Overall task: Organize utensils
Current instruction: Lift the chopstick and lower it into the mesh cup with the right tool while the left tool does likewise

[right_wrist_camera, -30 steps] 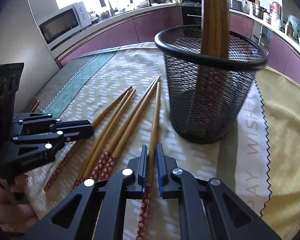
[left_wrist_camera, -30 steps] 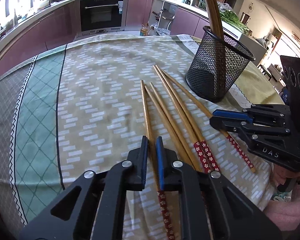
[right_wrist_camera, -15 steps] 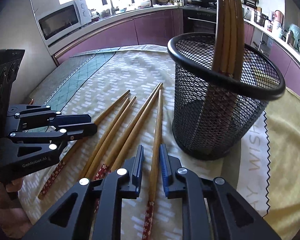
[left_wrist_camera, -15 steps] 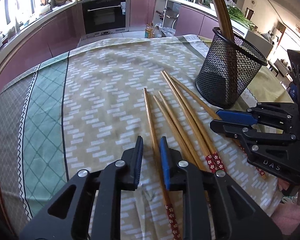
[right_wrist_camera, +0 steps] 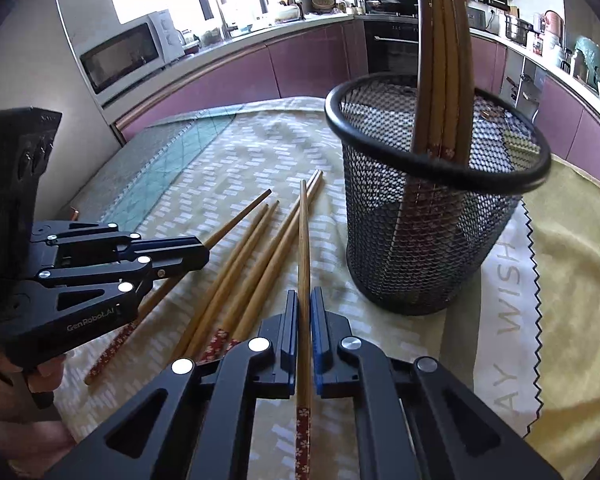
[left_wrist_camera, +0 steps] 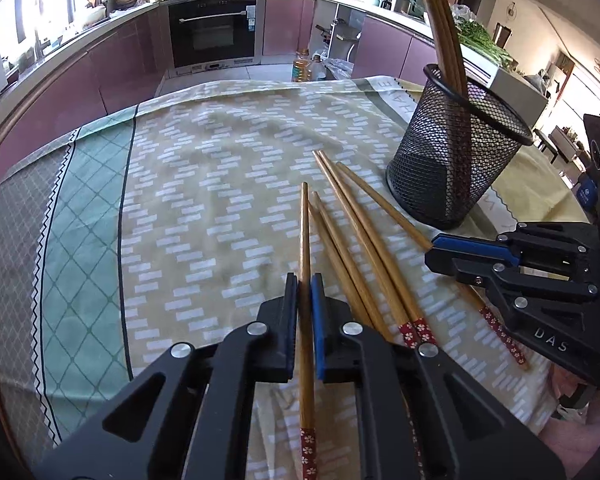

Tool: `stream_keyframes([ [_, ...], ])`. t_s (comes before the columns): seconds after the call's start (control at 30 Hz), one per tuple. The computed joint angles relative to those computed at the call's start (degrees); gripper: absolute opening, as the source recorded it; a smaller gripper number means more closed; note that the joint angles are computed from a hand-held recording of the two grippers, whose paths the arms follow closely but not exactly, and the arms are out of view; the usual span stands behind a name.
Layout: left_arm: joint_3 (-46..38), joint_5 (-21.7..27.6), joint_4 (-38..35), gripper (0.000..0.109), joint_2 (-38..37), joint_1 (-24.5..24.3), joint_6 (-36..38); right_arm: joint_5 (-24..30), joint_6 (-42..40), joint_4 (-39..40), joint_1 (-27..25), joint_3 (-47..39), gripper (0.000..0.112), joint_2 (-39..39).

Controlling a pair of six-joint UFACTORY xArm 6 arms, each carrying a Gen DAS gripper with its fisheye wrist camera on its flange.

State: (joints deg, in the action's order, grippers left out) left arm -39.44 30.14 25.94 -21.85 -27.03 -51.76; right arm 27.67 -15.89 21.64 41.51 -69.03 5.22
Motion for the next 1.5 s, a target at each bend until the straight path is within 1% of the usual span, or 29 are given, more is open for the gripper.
stream_keyframes([
  [0.4,3.0,-2.7,-1.9,0.008,-8.3,-1.5,0.8,-0.5,-11.7,12.6,-0.4,4.8,0.005,-7.4],
  [0.53,2.9,-3.4,-2.6,0.007,-10.4,-2.2,1.5,-0.6,-13.5,14.4,-0.6,5.7,0.005,-9.4],
  [0.77,3.0,-5.5,-5.7,0.007,-13.9,-2.9,4.2,-0.6,-18.6,21.0,-1.8,7.0,0.005,-13.2],
  [0.97,2.6,-6.3,-6.7,0.007,-16.2,-3.6,5.0,-0.8,-21.1,24.3,-2.7,7.5,0.005,-15.1],
  [1.2,1.1,-7.5,-6.8,0.007,-16.4,-3.9,5.3,-0.7,-23.7,27.3,-3.7,7.7,0.005,-16.4],
  [1.5,-1.6,-11.3,-9.5,0.007,-13.3,-2.9,8.9,-2.1,-24.2,28.1,-4.3,6.4,0.005,-16.5],
])
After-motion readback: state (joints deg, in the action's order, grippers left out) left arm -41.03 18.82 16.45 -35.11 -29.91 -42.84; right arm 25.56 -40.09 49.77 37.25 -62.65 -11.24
